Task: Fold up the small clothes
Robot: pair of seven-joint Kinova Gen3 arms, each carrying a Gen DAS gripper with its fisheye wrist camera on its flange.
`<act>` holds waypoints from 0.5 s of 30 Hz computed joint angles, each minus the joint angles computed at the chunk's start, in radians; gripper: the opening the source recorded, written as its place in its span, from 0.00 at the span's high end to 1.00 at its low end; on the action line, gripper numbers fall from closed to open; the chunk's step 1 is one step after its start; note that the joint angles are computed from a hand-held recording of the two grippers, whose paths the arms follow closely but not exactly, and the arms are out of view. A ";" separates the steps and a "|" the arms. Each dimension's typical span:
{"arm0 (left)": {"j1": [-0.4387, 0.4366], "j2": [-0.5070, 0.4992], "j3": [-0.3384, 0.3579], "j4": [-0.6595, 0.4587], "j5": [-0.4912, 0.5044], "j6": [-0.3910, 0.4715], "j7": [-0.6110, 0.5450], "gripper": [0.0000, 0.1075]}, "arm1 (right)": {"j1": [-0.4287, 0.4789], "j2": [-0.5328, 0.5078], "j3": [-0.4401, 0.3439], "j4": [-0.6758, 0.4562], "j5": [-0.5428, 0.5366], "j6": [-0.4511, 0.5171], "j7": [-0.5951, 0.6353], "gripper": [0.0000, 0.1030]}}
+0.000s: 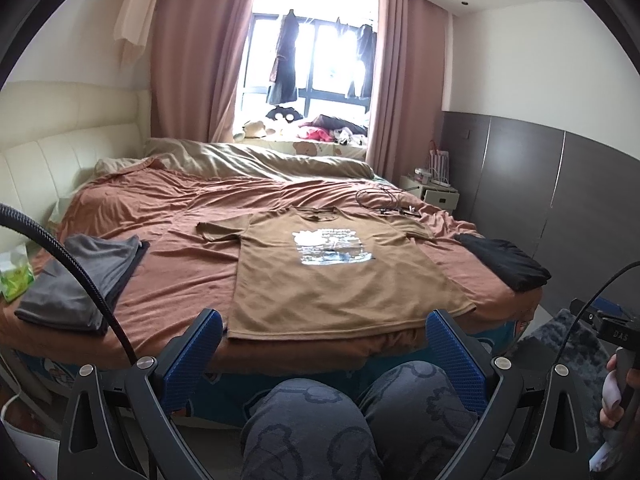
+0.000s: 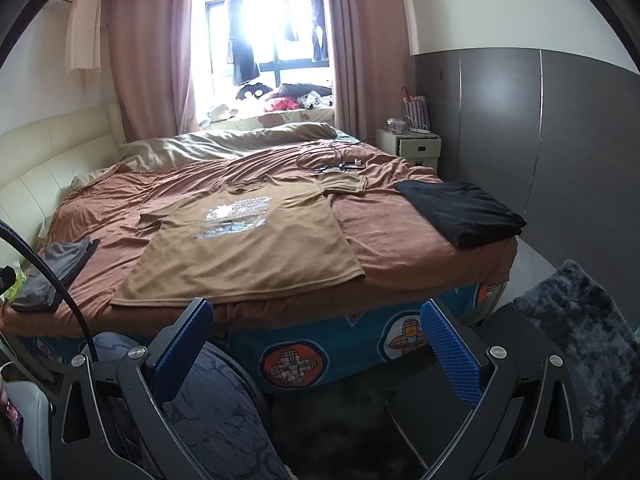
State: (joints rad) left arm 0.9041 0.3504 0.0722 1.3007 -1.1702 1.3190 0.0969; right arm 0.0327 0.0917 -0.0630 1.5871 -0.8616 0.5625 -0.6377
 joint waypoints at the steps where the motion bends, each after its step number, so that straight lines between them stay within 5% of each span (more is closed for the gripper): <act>1: -0.008 -0.003 -0.002 0.007 0.004 -0.009 0.000 0.05 | -0.009 0.009 0.000 -0.013 0.020 -0.002 -0.023 0.00; 15: -0.153 -0.020 -0.025 0.031 0.076 -0.147 -0.069 0.05 | -0.078 0.143 -0.051 -0.202 0.286 0.004 -0.314 0.00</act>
